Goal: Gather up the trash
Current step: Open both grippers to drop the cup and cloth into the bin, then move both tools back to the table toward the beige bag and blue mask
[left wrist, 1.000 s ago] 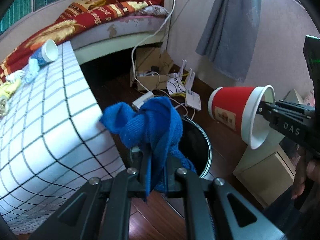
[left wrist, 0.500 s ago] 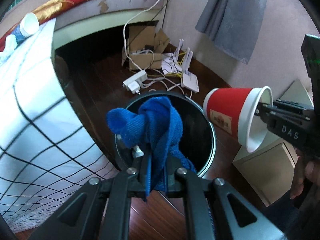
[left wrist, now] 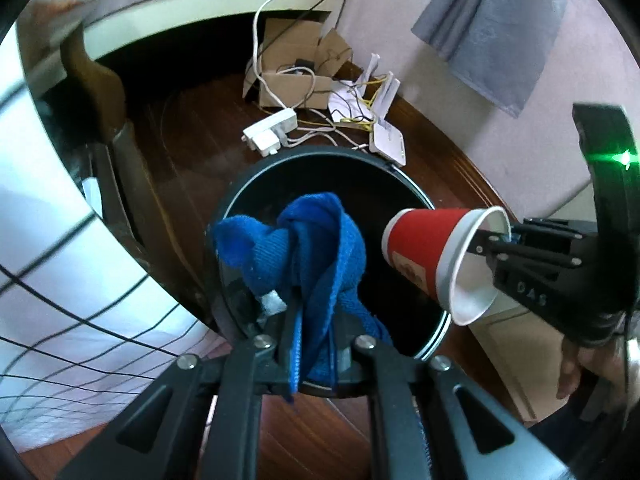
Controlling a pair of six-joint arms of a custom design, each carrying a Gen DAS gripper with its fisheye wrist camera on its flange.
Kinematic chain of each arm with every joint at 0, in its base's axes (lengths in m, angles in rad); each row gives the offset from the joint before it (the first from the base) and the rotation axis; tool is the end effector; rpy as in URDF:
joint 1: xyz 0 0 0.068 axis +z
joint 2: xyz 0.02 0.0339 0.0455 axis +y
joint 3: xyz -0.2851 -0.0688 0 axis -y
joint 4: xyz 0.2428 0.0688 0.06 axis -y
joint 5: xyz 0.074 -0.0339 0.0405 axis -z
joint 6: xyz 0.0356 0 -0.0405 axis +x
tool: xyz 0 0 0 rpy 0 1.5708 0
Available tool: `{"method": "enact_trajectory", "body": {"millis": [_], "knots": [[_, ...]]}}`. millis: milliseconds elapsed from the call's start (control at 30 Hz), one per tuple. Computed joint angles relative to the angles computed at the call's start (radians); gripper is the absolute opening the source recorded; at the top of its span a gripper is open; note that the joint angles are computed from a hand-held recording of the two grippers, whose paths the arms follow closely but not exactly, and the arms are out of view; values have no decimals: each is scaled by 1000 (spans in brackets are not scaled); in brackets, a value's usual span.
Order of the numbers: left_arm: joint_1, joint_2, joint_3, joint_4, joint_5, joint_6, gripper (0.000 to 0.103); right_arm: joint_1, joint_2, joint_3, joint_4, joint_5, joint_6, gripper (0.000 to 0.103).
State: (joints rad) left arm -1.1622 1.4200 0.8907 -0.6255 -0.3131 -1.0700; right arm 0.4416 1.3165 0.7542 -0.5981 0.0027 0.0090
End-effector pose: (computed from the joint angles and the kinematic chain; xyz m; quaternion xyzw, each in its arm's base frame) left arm 0.1136 -0.2348 0.2259 0.0124 0.9669 -0.1163 0.2266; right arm 0.2074 0.0980 0.2102 -0.2098 0.9563 0.0442 0.1989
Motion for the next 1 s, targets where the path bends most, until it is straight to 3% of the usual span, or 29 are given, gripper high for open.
{"method": "enact_trajectory", "body": {"millis": [33, 67, 100, 133, 167, 300, 400, 1000], "knots": [[1, -1, -11, 8, -6, -11, 17, 8, 15, -2, 5, 24, -6, 7], [1, 3, -17, 14, -12, -30, 33, 16, 47, -1, 3, 74, -5, 38], [7, 9, -18, 13, -4, -39, 65, 10, 60, -3, 4, 92, -5, 79], [6, 17, -12, -2, -13, -53, 78, 3, 56, -17, 21, 101, -11, 91], [-6, 23, -4, -25, -40, -77, 87, -3, 44, -29, 35, 118, -18, 95], [-13, 37, -3, -57, -49, -108, 97, -50, 20, -28, 31, 137, -38, 96], [-28, 40, -2, -72, -68, -124, 98, -71, 16, -24, 16, 156, -33, 103], [-146, 10, 90, -279, -172, -247, 98, 32, -167, 13, -145, 204, 22, 103]]}}
